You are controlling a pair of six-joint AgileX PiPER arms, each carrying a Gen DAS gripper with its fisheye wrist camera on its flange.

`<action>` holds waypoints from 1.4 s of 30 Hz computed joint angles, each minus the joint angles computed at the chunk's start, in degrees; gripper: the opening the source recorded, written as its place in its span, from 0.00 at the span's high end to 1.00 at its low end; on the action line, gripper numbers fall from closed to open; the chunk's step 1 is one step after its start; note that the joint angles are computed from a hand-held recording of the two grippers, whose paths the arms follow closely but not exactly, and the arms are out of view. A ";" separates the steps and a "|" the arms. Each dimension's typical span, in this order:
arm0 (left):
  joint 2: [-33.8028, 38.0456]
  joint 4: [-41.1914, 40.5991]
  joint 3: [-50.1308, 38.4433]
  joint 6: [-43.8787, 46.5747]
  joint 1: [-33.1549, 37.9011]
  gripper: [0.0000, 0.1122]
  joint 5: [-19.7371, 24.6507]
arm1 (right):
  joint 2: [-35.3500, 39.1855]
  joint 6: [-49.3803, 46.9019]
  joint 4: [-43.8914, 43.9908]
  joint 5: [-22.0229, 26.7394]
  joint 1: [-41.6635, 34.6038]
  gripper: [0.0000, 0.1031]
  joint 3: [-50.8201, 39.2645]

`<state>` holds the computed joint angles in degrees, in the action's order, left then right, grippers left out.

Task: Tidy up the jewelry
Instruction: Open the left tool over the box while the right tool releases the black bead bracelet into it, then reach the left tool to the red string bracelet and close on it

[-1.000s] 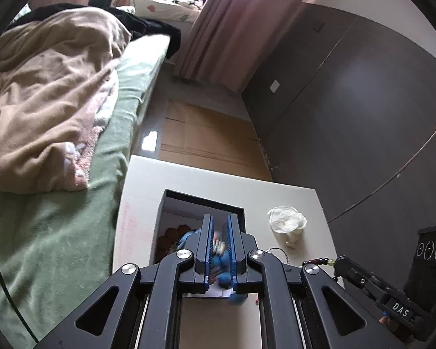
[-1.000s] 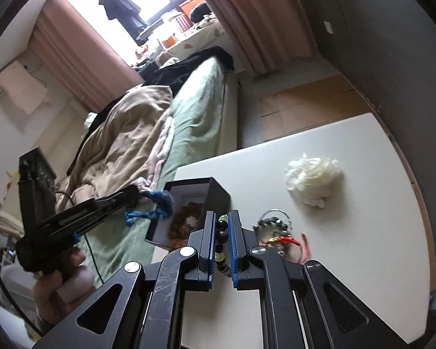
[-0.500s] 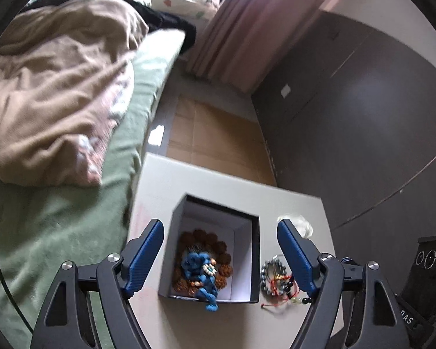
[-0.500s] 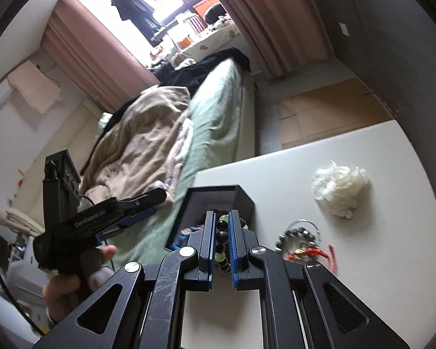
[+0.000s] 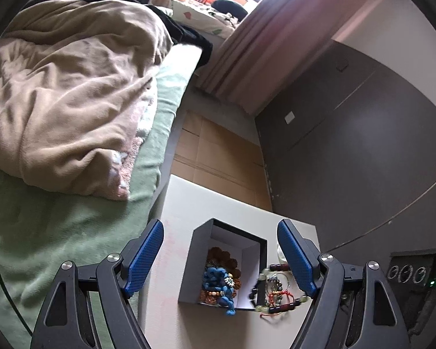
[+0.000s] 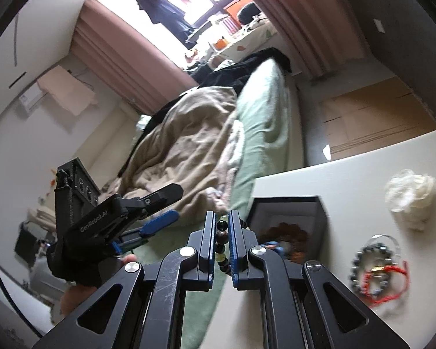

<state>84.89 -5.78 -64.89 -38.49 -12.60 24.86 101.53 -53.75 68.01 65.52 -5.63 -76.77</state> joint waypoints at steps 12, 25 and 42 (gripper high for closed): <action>-0.32 -3.61 0.60 3.51 1.15 0.28 -0.09 | 6.04 12.21 -14.35 -8.36 5.36 0.66 -4.89; 2.39 5.90 -2.39 -3.45 -4.69 0.28 1.75 | 1.80 13.56 -19.48 -7.24 -3.05 0.57 -3.32; 13.44 18.62 -13.69 -11.73 -19.86 0.33 7.58 | 2.39 17.25 -27.13 -1.95 -13.74 0.57 -5.24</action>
<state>98.33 12.84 -78.58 -50.22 -32.46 32.44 103.92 -36.50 40.88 63.57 -19.37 -82.01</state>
